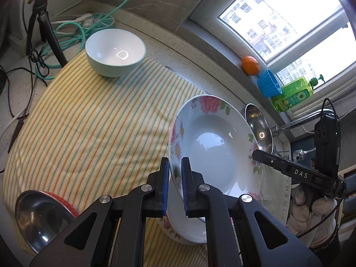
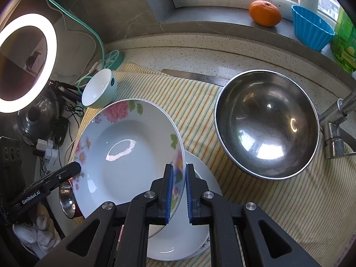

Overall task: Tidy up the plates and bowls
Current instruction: 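Lift the pink-rose plate with both grippers toward the plate stack, then lower the pink-rose plate onto the plate stack with both grippers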

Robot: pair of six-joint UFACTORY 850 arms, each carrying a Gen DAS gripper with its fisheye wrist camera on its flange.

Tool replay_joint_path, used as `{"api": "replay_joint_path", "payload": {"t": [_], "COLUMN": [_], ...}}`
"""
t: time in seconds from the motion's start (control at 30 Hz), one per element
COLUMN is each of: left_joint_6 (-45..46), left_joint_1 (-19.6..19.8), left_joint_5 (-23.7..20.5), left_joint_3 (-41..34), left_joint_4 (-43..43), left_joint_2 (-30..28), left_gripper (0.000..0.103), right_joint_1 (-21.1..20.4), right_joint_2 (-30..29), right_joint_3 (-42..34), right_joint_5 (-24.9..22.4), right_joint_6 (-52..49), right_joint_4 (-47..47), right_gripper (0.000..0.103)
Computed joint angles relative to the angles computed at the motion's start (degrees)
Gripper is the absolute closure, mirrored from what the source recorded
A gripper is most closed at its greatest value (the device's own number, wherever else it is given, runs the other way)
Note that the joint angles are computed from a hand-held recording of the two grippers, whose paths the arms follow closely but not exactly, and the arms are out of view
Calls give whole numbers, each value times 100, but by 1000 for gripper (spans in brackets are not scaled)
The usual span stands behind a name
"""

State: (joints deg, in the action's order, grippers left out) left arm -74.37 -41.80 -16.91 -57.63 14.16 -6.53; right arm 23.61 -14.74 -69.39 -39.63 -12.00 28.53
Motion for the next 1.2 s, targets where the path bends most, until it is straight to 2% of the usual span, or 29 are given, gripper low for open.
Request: {"api": "replay_joint_path", "payload": {"t": [0.57,0.87,1.2], "left_joint_6": [1403,1730,1882], "left_joint_1": [-180,-216,-195], "left_joint_5": [-5,-136,-187], "left_joint_3": [-48,-143,-134], "left_joint_4": [-1088,-1221,-1341], "left_joint_2": [-163,-282,-359], "left_gripper": [94,94,94], "right_joint_1": [-23,13,135], "right_joint_2": [786,972,914], "right_joint_3": [1119,1414,1387], "right_joint_5": [481,644,701], "right_joint_6": [560,836,1136], "right_joint_4": [-37,-237,-559], "right_gripper": [93,93,93]}}
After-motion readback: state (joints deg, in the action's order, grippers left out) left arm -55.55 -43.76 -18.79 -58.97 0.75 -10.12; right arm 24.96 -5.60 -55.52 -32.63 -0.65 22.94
